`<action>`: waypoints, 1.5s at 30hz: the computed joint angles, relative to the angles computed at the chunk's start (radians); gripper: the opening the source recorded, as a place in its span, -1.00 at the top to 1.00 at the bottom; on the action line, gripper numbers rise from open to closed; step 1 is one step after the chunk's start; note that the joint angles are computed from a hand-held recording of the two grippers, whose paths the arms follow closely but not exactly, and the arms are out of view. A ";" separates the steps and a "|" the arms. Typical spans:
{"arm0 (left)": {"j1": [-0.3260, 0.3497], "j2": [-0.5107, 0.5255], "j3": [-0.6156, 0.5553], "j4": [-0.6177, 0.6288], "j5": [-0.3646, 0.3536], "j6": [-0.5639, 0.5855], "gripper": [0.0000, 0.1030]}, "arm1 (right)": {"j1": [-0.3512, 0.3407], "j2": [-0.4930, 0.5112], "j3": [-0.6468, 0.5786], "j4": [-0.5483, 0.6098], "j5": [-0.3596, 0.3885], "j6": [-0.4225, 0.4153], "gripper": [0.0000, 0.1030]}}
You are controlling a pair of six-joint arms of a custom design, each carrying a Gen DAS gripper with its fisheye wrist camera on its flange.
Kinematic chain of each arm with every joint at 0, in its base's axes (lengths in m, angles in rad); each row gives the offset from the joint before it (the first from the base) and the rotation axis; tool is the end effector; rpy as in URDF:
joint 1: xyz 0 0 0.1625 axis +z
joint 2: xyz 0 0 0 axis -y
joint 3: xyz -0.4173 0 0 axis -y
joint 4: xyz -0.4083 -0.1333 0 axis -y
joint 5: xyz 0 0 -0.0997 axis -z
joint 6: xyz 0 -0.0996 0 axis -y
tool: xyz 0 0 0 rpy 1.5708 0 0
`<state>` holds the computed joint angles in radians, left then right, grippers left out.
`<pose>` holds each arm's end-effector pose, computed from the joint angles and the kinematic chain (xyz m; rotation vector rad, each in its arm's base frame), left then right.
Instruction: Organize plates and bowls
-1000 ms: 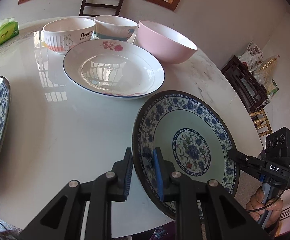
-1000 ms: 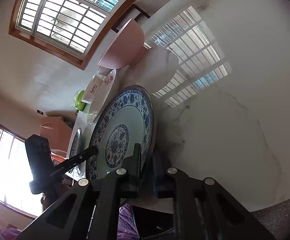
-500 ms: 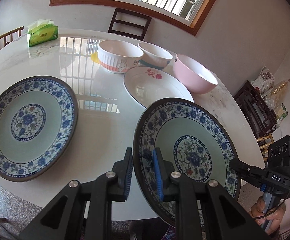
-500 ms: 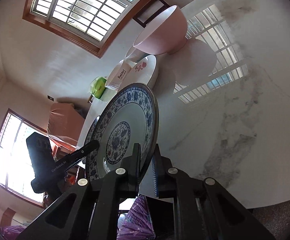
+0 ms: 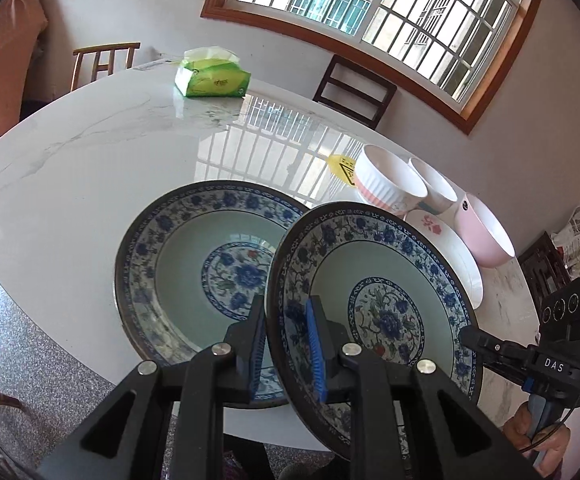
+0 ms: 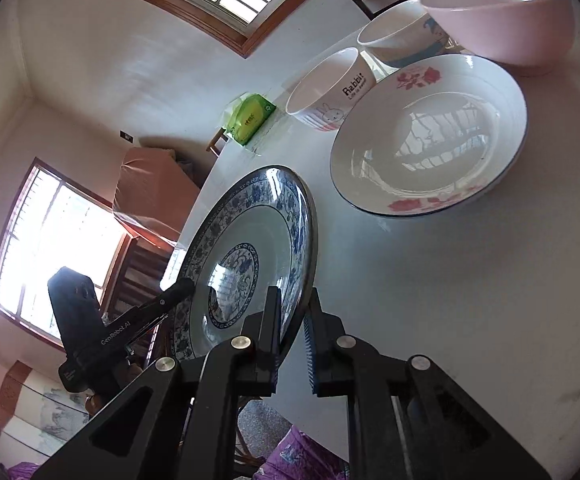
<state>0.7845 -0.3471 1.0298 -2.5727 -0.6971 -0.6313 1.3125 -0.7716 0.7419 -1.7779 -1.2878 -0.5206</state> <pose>-0.4350 -0.7305 0.0174 0.0061 2.4767 -1.0525 -0.0554 -0.8403 0.3960 -0.4326 2.8998 -0.4812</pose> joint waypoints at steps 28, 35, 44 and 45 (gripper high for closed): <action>0.072 -0.089 0.135 -0.095 0.080 -0.045 0.60 | 0.120 0.156 -0.118 0.032 -0.149 -0.011 0.76; 0.066 -0.083 0.134 -0.097 0.112 -0.032 0.59 | 0.128 0.152 -0.098 0.011 -0.169 -0.021 0.73; 0.069 -0.077 0.134 -0.089 0.129 -0.026 0.58 | 0.144 0.133 -0.038 -0.072 -0.211 -0.057 0.73; 0.068 -0.076 0.134 -0.093 0.134 -0.024 0.58 | 0.147 0.126 -0.022 -0.093 -0.219 -0.066 0.71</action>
<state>0.8527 -0.4229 1.1643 -2.6659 -0.5635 -0.6552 1.4599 -0.6456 0.7199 -1.8713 -1.5067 -0.5869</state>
